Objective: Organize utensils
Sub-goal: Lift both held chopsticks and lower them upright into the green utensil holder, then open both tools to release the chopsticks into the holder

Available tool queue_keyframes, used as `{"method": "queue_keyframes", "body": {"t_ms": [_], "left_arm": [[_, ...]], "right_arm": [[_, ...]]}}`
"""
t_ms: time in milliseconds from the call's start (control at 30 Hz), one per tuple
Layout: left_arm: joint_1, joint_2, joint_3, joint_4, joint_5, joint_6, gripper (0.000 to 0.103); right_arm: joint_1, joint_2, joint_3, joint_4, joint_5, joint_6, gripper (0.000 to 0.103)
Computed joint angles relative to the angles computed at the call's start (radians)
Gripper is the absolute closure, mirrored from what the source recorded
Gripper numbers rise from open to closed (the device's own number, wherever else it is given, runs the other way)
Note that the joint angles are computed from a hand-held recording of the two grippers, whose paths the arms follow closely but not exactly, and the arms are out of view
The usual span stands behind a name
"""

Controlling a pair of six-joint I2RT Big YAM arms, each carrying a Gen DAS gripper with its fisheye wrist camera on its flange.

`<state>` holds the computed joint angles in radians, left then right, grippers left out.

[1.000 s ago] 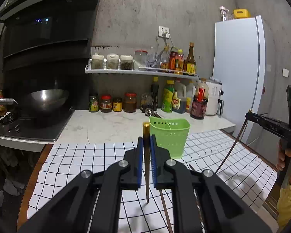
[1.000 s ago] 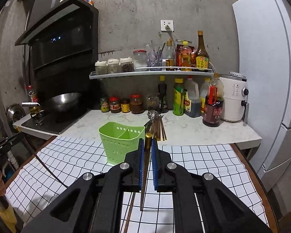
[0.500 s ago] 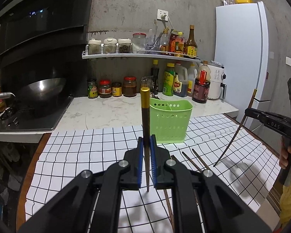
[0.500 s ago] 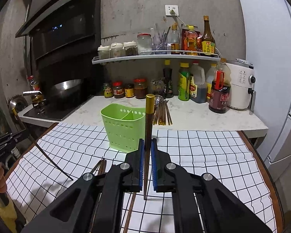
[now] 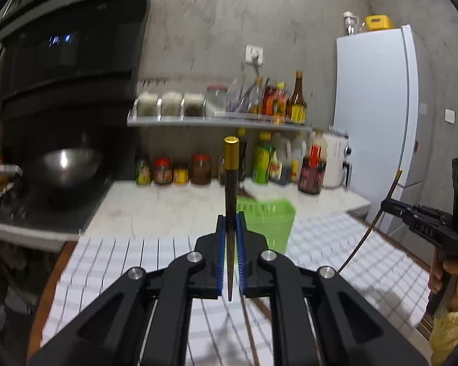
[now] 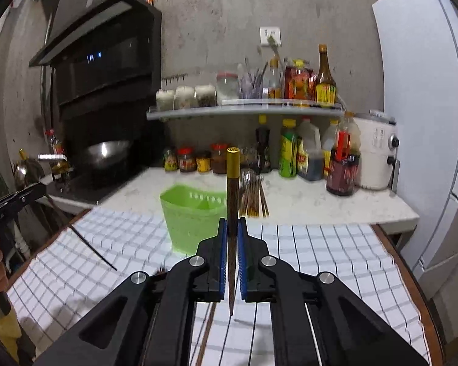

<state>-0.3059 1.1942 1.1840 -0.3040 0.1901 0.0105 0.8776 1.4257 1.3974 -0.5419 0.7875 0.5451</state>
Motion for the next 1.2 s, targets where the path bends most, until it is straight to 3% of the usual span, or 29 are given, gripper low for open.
{"method": "queue_keyframes", "body": {"t_ms": [200,333,533,700,767,800,867,900,1033,1200], "left_arm": [[-0.047,0.127,0.194,0.042,-0.024,0.004,0.097],[-0.077,0.239,0.312,0.063,-0.039,0.013,0.096],[-0.086,0.427,0.462,-0.041,-0.023,-0.002,0.096],[-0.091,0.498,0.498,-0.103,-0.025,0.027,0.096],[-0.089,0.506,0.505,-0.126,-0.036,0.019,0.096],[-0.085,0.503,0.507,-0.143,-0.028,0.012,0.091],[-0.077,0.476,0.487,-0.139,-0.018,-0.002,0.081],[-0.074,0.446,0.459,-0.12,-0.016,0.0,0.075],[-0.061,0.328,0.353,-0.083,-0.027,0.017,0.071],[-0.048,0.158,0.161,-0.087,-0.098,0.048,0.07]], "right_arm": [[-0.059,0.05,0.101,0.216,-0.011,-0.221,0.096],[-0.095,0.125,0.181,0.313,-0.024,-0.327,0.096],[-0.162,0.257,0.262,0.208,-0.151,-0.215,0.096],[-0.183,0.316,0.285,0.136,-0.209,-0.17,0.095],[-0.183,0.314,0.285,0.096,-0.218,-0.141,0.091],[-0.179,0.306,0.276,0.092,-0.214,-0.13,0.087],[-0.164,0.266,0.237,0.092,-0.185,-0.107,0.063],[-0.153,0.245,0.216,0.092,-0.166,-0.104,0.06],[-0.094,0.15,0.131,0.033,-0.08,-0.057,0.054],[-0.004,0.059,0.017,-0.092,-0.03,0.099,0.054]]}}
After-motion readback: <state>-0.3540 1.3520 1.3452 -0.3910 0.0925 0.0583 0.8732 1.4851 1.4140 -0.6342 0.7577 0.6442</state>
